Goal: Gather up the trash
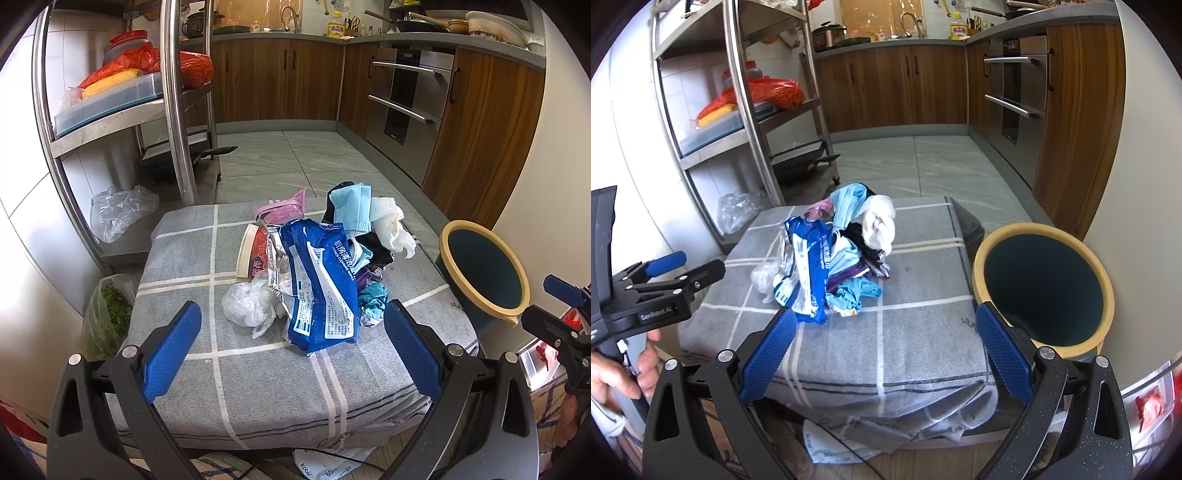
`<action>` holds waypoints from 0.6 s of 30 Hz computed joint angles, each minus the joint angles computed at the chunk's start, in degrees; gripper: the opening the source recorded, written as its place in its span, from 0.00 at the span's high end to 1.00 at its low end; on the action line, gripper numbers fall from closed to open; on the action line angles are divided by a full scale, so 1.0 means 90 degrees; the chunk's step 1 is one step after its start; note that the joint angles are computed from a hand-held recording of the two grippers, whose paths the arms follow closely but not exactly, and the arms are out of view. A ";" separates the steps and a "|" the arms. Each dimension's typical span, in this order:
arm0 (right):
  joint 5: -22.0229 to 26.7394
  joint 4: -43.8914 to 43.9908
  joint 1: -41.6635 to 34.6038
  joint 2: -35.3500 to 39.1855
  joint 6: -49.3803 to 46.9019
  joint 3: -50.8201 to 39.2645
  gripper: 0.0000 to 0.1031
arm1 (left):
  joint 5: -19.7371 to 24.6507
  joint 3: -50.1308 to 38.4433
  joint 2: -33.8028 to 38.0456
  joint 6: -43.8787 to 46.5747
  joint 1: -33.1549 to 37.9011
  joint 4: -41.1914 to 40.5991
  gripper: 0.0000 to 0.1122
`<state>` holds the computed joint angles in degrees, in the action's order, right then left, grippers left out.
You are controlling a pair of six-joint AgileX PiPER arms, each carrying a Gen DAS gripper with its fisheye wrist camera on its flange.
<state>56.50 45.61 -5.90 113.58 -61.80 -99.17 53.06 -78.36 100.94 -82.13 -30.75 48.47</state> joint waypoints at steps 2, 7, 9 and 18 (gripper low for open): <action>-0.0003 0.0009 0.0000 -0.0001 -0.0011 0.0004 0.06 | -0.0002 -0.0007 0.0005 0.0001 -0.0002 -0.0005 0.13; 0.0009 0.0001 -0.0004 0.0006 0.0003 -0.0016 0.06 | 0.0004 -0.0006 0.0010 -0.0007 -0.0007 0.0006 0.13; 0.0006 0.0001 -0.0002 0.0006 0.0006 -0.0016 0.06 | 0.0003 -0.0007 0.0008 0.0000 -0.0003 0.0000 0.13; 0.0022 -0.0008 -0.0006 0.0015 0.0020 -0.0037 0.06 | -0.0001 -0.0035 0.0063 -0.0051 -0.0052 0.0016 0.13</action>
<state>56.70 45.54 -5.95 113.71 -61.62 -99.50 53.05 -78.68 101.51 -82.58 -31.22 48.61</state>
